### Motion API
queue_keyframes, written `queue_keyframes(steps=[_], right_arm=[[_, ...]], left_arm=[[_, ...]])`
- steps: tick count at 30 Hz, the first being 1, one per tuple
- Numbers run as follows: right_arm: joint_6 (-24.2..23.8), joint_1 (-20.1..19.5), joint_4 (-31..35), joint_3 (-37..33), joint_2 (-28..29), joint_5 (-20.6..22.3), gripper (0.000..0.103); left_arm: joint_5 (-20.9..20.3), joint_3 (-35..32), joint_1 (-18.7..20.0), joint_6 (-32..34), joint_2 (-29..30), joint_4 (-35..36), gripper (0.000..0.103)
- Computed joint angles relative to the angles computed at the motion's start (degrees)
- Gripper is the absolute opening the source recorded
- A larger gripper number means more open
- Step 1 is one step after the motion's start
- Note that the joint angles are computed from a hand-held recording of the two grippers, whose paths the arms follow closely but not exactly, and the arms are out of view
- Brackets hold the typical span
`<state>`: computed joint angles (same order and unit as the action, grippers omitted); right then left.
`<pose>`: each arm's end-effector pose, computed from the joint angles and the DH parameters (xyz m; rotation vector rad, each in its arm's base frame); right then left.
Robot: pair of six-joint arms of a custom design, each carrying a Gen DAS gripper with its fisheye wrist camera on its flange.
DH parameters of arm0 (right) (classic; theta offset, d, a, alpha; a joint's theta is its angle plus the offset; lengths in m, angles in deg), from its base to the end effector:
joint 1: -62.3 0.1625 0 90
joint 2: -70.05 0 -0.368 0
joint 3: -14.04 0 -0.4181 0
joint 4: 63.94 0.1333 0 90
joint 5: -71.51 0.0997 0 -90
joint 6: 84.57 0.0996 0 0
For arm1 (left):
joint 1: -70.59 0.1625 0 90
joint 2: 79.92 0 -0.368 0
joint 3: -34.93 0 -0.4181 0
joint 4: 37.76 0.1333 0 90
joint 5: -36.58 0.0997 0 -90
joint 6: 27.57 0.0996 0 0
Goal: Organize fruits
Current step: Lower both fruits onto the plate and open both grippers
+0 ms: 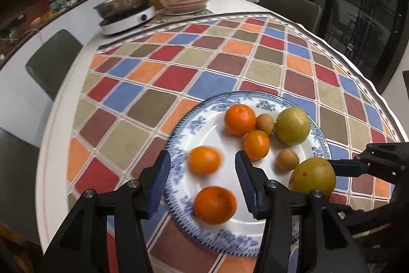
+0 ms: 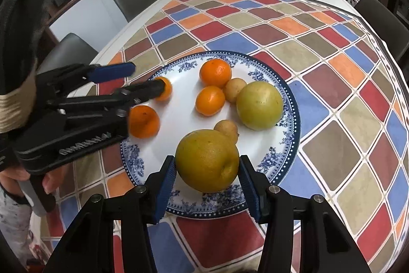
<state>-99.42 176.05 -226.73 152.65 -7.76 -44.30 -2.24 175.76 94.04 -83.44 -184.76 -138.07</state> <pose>0.2425 -0.3279 0.0902 0.8281 -2.5605 0.3295 -0.1976 -0.3156 0.1731 0.4533 2.2145 -0.6965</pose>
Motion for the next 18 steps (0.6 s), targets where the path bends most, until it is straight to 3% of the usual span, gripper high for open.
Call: queue_keyframes(steps=[7, 13, 18], right_arm=[[0.0, 0.1, 0.5, 0.7, -0.8, 0.7, 0.051], [-0.6, 2.3, -1.9, 2.1, -3.5, 0.2, 0.054], [-0.9, 5.4, -3.3, 3.8, -6.6, -1.6, 0.059]], left_arm=[[0.3, -0.7, -8.0, -17.1, -5.9, 19.7, 0.058], [-2.0, -1.3, -14.3, -28.0, -8.7, 30.0, 0.06], [-5.3, -1.1, -19.8, -34.5, -9.9, 34.4, 0.062]])
